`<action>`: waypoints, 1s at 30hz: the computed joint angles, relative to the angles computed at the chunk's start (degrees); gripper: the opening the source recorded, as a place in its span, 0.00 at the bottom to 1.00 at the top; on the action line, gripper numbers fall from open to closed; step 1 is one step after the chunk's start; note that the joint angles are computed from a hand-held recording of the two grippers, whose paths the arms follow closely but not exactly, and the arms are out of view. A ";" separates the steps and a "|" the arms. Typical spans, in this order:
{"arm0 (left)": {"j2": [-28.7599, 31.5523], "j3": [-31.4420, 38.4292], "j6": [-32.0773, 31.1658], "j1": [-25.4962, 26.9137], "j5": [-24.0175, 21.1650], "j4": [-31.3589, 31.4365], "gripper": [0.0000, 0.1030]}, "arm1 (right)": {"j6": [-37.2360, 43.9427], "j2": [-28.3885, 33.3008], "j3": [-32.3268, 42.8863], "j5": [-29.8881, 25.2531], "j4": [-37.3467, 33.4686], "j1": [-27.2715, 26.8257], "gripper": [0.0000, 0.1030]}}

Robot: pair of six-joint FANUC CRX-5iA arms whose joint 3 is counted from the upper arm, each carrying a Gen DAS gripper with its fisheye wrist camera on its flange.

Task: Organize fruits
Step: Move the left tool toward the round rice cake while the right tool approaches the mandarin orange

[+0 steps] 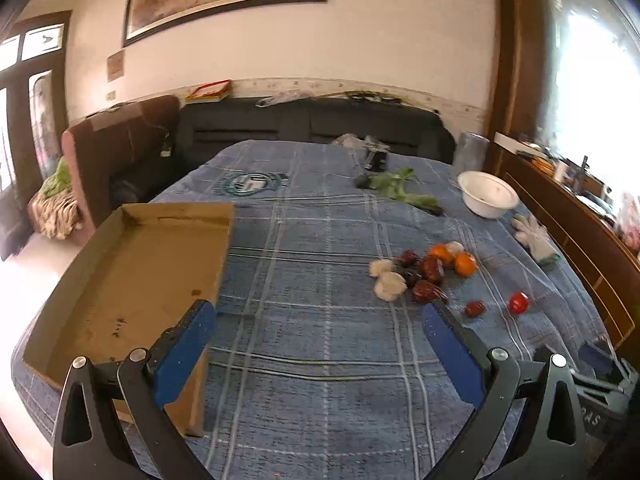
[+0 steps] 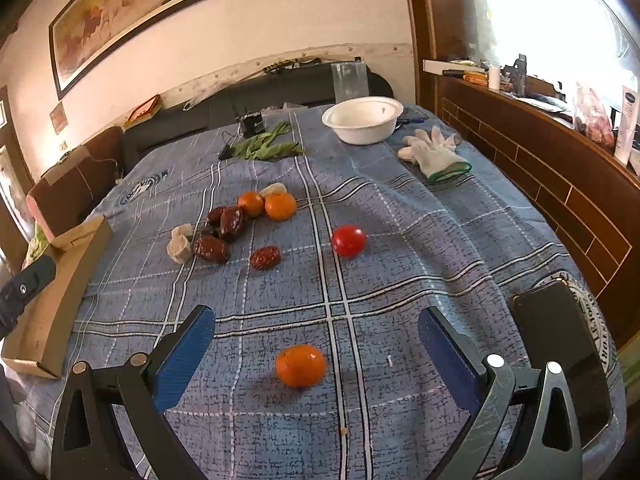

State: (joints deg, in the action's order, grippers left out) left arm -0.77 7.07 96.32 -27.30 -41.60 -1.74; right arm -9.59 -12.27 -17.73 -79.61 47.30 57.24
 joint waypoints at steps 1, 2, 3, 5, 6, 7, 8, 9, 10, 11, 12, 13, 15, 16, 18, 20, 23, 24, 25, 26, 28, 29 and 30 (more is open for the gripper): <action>-0.43 -0.35 0.71 0.63 0.93 -0.15 1.00 | 0.29 -0.13 -0.01 0.29 -0.35 -0.18 1.00; -0.75 -0.50 1.38 0.97 1.52 -0.51 1.00 | 0.52 -0.38 -0.10 0.55 -0.68 -0.32 1.00; -1.24 -0.84 2.11 1.75 2.79 -0.80 1.00 | 0.74 -0.78 -0.25 0.78 -0.98 -0.45 1.00; -1.66 -1.63 0.50 3.26 4.62 1.28 1.00 | 1.16 -1.67 -0.68 0.87 -1.27 -0.50 1.00; -1.72 -3.03 -3.32 4.75 6.36 5.77 1.00 | 1.49 -2.00 -0.80 0.69 -1.45 -0.47 1.00; -1.48 -3.95 -6.47 5.74 7.21 9.73 1.00 | 2.13 -2.40 -0.91 0.49 -1.75 -0.46 1.00; -1.22 -4.54 -8.42 6.33 7.58 12.46 1.00 | 2.72 -2.61 -0.91 0.46 -2.03 -0.49 1.00; -0.10 -4.64 -11.08 7.08 7.19 16.55 1.00 | 3.33 -2.80 -0.93 0.58 -2.31 -0.54 1.00; 0.88 -4.30 -12.68 7.39 6.29 19.02 1.00 | 4.15 -3.00 -0.94 0.95 -2.67 -0.64 1.00; 1.74 -3.85 -14.05 7.47 5.50 20.80 1.00 | 5.06 -3.13 -0.89 1.57 -3.12 -0.76 1.00; 3.09 -3.12 -15.98 7.31 4.35 22.79 1.00 | 5.80 -3.18 -0.78 2.16 -3.55 -0.90 0.99; 4.11 -2.23 -16.75 6.95 3.37 23.18 1.00 | 7.11 -3.09 -0.50 3.25 -4.33 -1.15 0.97; 7.02 1.41 -16.25 5.21 0.54 20.44 1.00 | 9.70 -2.59 0.23 5.11 -5.93 -1.68 0.93; 8.91 3.64 -16.69 4.05 -1.05 19.13 1.00 | 10.80 -2.15 0.66 5.60 -6.49 -1.87 0.90; 11.65 6.18 -18.79 2.65 -3.01 19.08 1.00 | 13.66 -0.86 1.88 6.06 -7.83 -2.28 0.82; 14.94 9.34 -20.36 1.73 -5.83 19.56 0.97 | 15.58 0.05 2.81 6.27 -9.31 -2.68 0.77; 20.76 15.63 -19.96 0.93 -11.56 19.19 0.83 | 17.15 0.28 3.08 7.08 -11.33 -3.54 0.72; 21.88 16.67 -20.03 0.91 -12.62 19.56 0.79 | 17.50 0.33 3.11 7.08 -11.99 -3.91 0.72; 23.43 18.37 -19.59 0.91 -14.08 19.61 0.75 | 17.74 0.34 3.10 7.09 -12.55 -4.21 0.72; 24.62 19.69 -19.07 0.93 -15.13 19.50 0.74 | 18.10 0.27 3.10 7.19 -13.25 -4.55 0.72; 25.56 20.18 -19.39 1.20 -15.75 20.63 0.69 | 18.60 0.02 2.97 7.44 -14.32 -5.04 0.69; 26.03 20.31 -19.99 1.34 -15.71 21.49 0.69 | 18.90 -0.03 2.96 7.53 -14.87 -5.26 0.68; 26.33 20.39 -20.54 1.33 -15.56 22.08 0.68 | 19.24 -0.09 2.98 7.62 -15.50 -5.46 0.66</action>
State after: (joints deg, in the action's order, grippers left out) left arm 25.55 27.46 75.77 -25.97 -57.15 20.34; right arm 9.65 -12.36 -14.75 -71.99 31.81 51.78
